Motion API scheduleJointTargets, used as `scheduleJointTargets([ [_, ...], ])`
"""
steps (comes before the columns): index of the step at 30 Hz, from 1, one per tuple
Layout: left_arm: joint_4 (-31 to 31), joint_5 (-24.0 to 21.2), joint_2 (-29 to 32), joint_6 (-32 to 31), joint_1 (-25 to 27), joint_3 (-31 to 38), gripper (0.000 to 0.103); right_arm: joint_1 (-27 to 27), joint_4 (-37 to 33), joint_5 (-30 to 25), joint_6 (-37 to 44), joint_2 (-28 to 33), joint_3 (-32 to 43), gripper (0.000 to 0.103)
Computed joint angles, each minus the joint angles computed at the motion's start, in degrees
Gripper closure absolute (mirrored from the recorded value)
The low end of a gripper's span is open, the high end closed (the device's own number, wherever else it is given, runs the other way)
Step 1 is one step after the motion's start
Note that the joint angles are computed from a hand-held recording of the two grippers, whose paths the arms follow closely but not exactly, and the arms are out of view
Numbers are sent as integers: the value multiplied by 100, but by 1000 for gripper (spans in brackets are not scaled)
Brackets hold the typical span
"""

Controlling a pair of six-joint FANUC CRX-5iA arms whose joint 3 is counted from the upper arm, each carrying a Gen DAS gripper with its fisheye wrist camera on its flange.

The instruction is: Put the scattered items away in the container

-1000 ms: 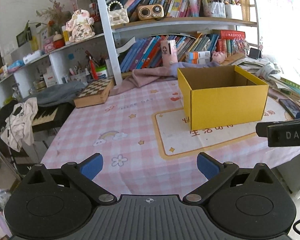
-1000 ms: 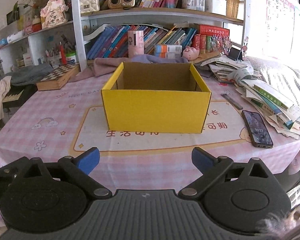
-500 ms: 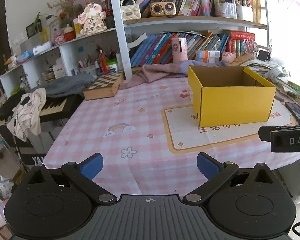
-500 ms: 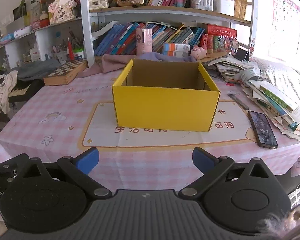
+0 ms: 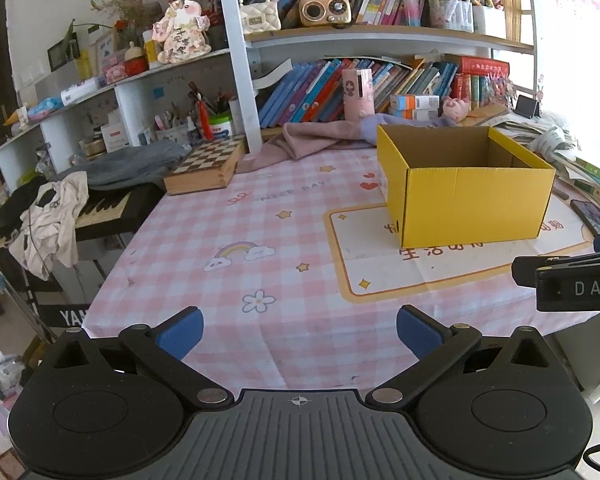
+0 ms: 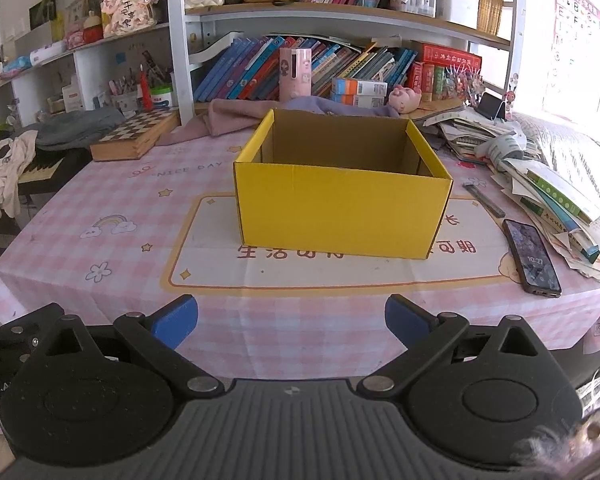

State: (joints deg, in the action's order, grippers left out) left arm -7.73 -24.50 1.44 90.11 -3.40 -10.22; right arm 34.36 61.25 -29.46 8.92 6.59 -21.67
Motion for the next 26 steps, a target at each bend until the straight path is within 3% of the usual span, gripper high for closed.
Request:
scheduleJointTargets([
  [17,221,2,91,-297,111,31,0,48,-211,-64,186,234,293,2],
  [22,-275,-145,146,92,20,208,0,47,-208,-68,186,237,296,2],
  [26,-135,-68,153,-72,52,168,0,37,-189,-54,169,232,280,2],
])
